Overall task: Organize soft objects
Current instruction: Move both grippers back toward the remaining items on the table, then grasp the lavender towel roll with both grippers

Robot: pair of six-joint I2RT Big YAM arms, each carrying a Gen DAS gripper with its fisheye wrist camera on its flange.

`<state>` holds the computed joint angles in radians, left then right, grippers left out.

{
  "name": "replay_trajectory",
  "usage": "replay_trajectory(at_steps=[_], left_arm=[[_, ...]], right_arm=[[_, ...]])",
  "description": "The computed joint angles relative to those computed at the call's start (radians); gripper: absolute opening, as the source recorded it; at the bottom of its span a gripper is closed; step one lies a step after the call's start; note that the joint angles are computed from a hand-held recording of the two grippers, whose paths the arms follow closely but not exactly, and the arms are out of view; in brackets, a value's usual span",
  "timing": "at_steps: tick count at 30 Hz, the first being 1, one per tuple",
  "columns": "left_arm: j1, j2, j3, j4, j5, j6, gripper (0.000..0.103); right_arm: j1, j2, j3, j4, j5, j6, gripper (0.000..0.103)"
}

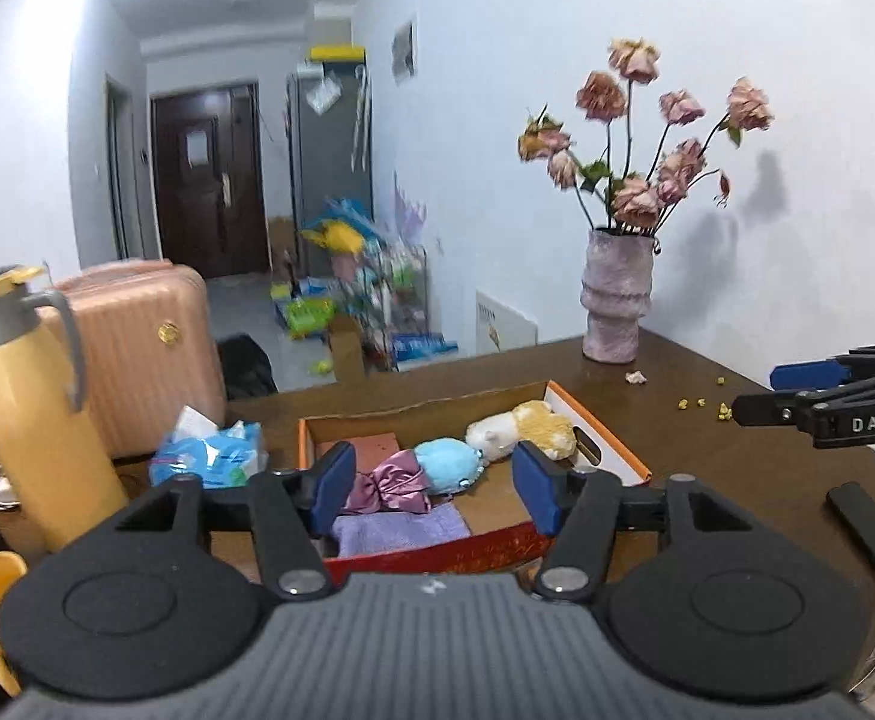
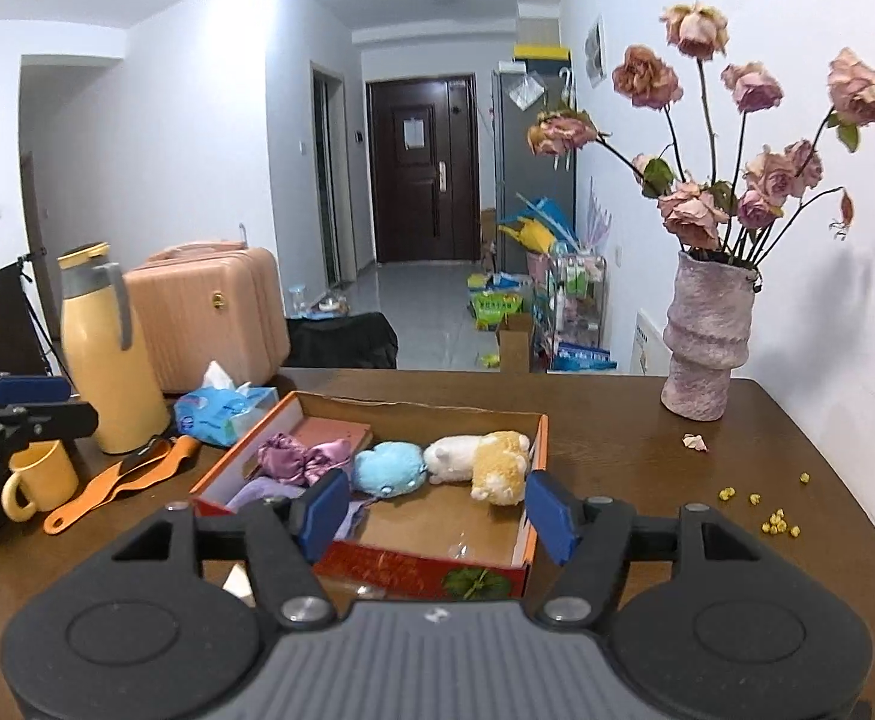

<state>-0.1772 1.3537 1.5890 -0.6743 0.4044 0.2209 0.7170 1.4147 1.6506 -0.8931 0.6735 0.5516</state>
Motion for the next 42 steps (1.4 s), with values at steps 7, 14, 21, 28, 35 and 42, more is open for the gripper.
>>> replay_trajectory(at_steps=[7, 14, 21, 28, 35, 42], left_arm=[[0.074, -0.275, -0.416, 0.211, 0.052, -0.026, 0.072], [0.201, -0.478, -0.660, 0.186, 0.150, 0.004, 0.079], [0.232, -0.483, -0.679, 0.148, 0.172, 0.023, 0.082], [0.180, -0.406, -0.665, 0.122, 0.146, 0.017, 0.082], [0.092, -0.297, -0.611, 0.149, 0.138, 0.001, 0.082], [0.017, -0.223, -0.554, 0.185, 0.127, -0.016, 0.083]], right_arm=[[0.231, -0.092, -0.229, 0.112, 0.243, 0.079, 0.078], [0.464, -0.014, -0.256, -0.192, 0.468, 0.532, 0.083], [0.502, -0.014, -0.285, -0.193, 0.440, 0.656, 0.083], [0.468, 0.003, -0.321, -0.141, 0.400, 0.683, 0.083], [0.370, 0.012, -0.358, -0.004, 0.307, 0.603, 0.083], [0.216, 0.087, -0.309, 0.125, 0.168, 0.455, 0.080]])
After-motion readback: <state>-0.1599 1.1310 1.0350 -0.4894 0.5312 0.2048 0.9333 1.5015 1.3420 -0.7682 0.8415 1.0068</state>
